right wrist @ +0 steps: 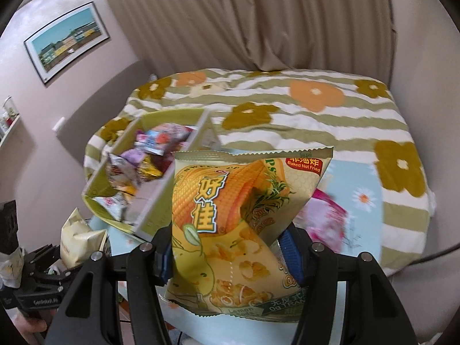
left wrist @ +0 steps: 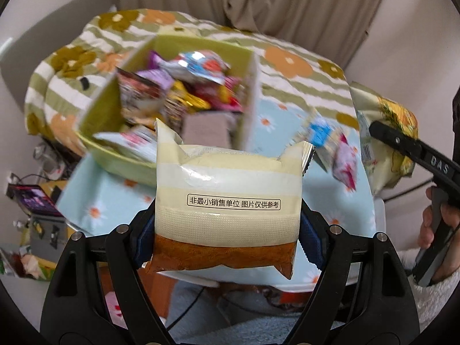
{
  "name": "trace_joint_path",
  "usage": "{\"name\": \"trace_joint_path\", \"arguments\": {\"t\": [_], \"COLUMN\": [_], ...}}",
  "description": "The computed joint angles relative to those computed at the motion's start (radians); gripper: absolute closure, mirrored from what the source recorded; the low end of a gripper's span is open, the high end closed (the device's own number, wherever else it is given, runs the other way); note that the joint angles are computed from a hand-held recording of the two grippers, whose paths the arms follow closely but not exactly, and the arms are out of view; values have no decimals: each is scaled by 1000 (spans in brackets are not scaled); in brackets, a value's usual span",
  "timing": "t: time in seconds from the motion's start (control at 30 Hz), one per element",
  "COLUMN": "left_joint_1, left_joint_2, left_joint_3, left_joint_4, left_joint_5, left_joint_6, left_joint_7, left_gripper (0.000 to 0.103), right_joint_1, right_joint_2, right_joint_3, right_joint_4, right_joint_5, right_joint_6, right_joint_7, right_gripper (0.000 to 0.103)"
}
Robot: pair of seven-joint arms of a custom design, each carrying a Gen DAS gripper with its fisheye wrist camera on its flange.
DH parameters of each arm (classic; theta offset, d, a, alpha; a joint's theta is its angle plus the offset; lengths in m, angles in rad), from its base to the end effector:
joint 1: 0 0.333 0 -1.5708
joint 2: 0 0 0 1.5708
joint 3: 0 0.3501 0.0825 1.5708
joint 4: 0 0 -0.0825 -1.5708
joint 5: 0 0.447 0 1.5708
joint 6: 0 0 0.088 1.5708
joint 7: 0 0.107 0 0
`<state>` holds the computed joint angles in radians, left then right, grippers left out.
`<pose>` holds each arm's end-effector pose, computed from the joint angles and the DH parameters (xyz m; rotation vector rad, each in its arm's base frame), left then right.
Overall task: Organize snacks
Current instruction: 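Carry both bags over the yellow box and release them inside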
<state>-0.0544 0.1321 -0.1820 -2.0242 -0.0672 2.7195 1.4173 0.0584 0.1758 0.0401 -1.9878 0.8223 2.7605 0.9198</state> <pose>0.6599 -0.1525 0.4487 -1.9538 1.9955 -0.7264 0.6845 0.0357 0.4317 -1.7533 1.6439 -0.2861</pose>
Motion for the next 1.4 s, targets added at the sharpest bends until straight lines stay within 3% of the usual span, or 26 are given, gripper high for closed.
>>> {"name": "trace_joint_path", "arguments": {"t": [0.27,0.57,0.67,0.73,0.87,1.2,1.3,1.4], "left_joint_1": [79,148,184,169,186,202,192,198], "left_joint_2": [84,292,346,374,393,347,339,341], "left_joint_3": [19,-14,-56,-44,-55,-35,-15,-15], "left_joint_4": [142,407,462,498,518,452,442,444], "left_joint_5": [-38,-49,-102,-79,-96,-110,-81,-74], "left_joint_6": [-40,-129,-130,-144,-175,-161,-142,-136], "left_joint_7": [106,256,334,334,357,368,342,343], "left_gripper": [24,23,14,3,2,2,2,2], "right_joint_1": [59,128,149,158,160,153,143,168], "right_joint_2": [82,207,243,264,293,339,373,425], "right_joint_3": [36,27,13,4,2,24,47,27], "right_joint_4": [124,290,330,352,384,452,513,601], "right_joint_5": [-65,-244,-316,-355,-408,-449,-434,-472], "right_joint_6": [11,23,19,12,-13,-35,-66,-107], "right_joint_7": [89,328,416,468,536,584,563,577], "right_gripper": [46,46,46,46,46,46,46,46]}}
